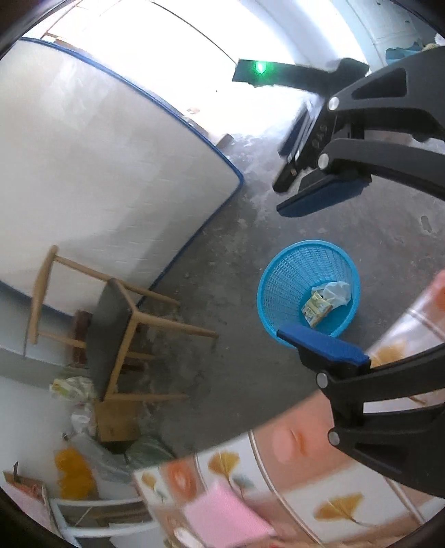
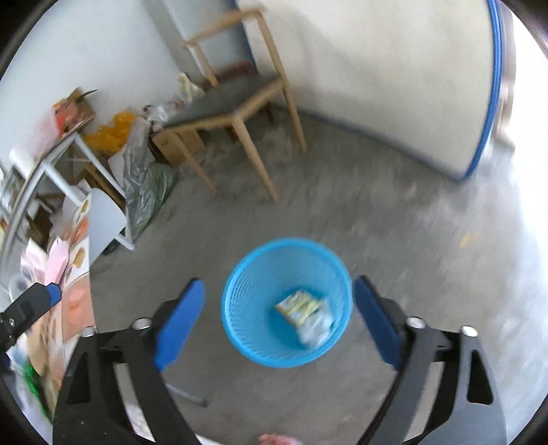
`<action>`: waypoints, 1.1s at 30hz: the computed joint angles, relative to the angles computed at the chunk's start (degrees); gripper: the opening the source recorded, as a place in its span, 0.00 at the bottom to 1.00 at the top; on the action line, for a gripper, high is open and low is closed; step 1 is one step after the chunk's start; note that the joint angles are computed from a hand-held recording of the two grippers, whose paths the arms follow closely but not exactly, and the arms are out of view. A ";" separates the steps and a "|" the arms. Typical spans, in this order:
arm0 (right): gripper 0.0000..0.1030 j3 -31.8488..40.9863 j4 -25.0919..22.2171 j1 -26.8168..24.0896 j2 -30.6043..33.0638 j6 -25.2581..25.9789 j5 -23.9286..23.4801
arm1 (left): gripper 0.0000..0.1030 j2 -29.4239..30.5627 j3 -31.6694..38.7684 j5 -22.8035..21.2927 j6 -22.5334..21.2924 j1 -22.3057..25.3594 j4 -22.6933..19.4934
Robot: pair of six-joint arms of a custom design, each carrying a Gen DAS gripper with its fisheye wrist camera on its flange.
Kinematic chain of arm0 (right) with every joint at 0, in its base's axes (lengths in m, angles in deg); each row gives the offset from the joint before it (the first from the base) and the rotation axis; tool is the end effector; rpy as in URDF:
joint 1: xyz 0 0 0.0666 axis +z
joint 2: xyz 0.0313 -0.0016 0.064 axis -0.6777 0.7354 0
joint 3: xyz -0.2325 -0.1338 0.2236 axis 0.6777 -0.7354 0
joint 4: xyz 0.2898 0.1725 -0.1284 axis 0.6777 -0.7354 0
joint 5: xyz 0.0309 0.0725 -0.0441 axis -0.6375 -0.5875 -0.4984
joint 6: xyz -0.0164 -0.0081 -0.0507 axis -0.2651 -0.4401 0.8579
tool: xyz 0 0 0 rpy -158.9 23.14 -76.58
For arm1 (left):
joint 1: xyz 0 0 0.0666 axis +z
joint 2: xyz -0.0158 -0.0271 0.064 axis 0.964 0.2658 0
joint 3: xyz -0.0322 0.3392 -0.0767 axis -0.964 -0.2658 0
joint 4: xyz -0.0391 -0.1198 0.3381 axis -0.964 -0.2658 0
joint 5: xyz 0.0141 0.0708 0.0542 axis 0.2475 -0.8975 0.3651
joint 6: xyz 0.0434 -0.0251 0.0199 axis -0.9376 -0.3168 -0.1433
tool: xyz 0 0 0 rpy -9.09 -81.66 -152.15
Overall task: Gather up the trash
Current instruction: 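Move both grippers back over the table toward the pink sponge and red packet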
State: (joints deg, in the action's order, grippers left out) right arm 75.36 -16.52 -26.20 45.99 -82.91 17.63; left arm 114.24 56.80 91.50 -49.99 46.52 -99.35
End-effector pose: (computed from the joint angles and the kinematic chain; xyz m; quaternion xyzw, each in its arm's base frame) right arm 0.4098 0.1147 0.4438 0.1287 0.9196 0.0695 0.3645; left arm 0.4448 -0.2449 0.4837 0.1226 0.9138 -0.2220 0.3172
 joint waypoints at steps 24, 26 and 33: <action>0.92 22.62 -1.13 18.08 11.10 1.51 -16.70 | 0.68 -31.42 -12.08 -1.86 -7.43 31.19 -10.59; 0.92 27.53 -3.73 18.94 14.72 2.44 -17.72 | 0.68 -31.67 -12.26 -0.69 -8.03 31.94 -11.07; 0.92 52.15 -16.21 19.18 32.32 7.38 -18.69 | 0.68 -29.88 -13.34 -0.42 -10.69 28.55 -10.21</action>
State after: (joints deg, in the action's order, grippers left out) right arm 127.51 -32.73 -7.02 78.30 -75.53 -1.06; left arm 84.36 43.46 91.08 -60.69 75.06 -109.57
